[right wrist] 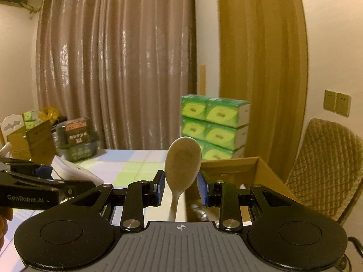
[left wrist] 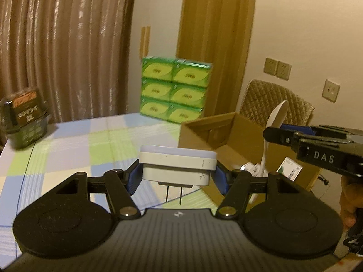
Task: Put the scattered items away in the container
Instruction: 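Lift the plug adapter and spoon and carry both tools over the cardboard box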
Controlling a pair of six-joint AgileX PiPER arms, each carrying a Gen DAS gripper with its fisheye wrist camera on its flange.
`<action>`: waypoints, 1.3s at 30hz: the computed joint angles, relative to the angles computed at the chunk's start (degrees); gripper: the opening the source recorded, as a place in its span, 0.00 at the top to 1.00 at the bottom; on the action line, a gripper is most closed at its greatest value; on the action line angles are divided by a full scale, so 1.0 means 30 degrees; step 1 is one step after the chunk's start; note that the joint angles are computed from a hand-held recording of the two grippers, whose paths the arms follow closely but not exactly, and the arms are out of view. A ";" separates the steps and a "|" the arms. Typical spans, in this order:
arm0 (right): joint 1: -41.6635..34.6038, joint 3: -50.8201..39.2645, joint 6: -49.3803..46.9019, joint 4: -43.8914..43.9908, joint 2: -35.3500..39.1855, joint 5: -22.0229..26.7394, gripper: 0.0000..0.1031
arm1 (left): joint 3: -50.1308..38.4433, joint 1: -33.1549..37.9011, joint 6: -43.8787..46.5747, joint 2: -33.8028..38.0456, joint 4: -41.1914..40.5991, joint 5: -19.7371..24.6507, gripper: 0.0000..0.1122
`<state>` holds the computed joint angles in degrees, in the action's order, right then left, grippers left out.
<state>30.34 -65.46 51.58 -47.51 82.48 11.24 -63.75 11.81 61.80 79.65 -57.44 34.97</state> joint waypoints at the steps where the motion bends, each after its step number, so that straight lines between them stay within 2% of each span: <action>1: -0.0187 0.0022 -0.0388 0.0352 -0.0128 -0.0021 0.72 | -0.0124 -0.0281 -0.0156 -0.0010 0.0001 -0.0108 0.47; 10: -0.1811 -0.0186 -0.5432 0.4772 -0.0955 -0.0232 0.72 | -0.0793 -0.3147 -0.1693 0.0390 0.0715 -0.1332 0.47; 19: -0.3435 0.0085 -0.9905 0.8691 -0.1399 -0.0394 0.72 | -0.1113 -0.4848 -0.2515 0.0980 0.1079 -0.2353 0.47; 30: -0.4899 0.0511 -1.4859 1.3262 -0.1399 -0.0512 0.72 | -0.1791 -0.6125 -0.2580 0.2101 0.0127 -0.3202 0.47; 39: -0.5973 0.0499 -1.8583 1.6718 -0.0971 -0.0513 0.72 | -0.2287 -0.7124 -0.1027 0.3199 -0.1322 -0.3944 0.47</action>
<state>12.42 -63.96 -4.17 2.64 79.57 9.70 -70.61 -9.57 58.72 89.25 -61.41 23.14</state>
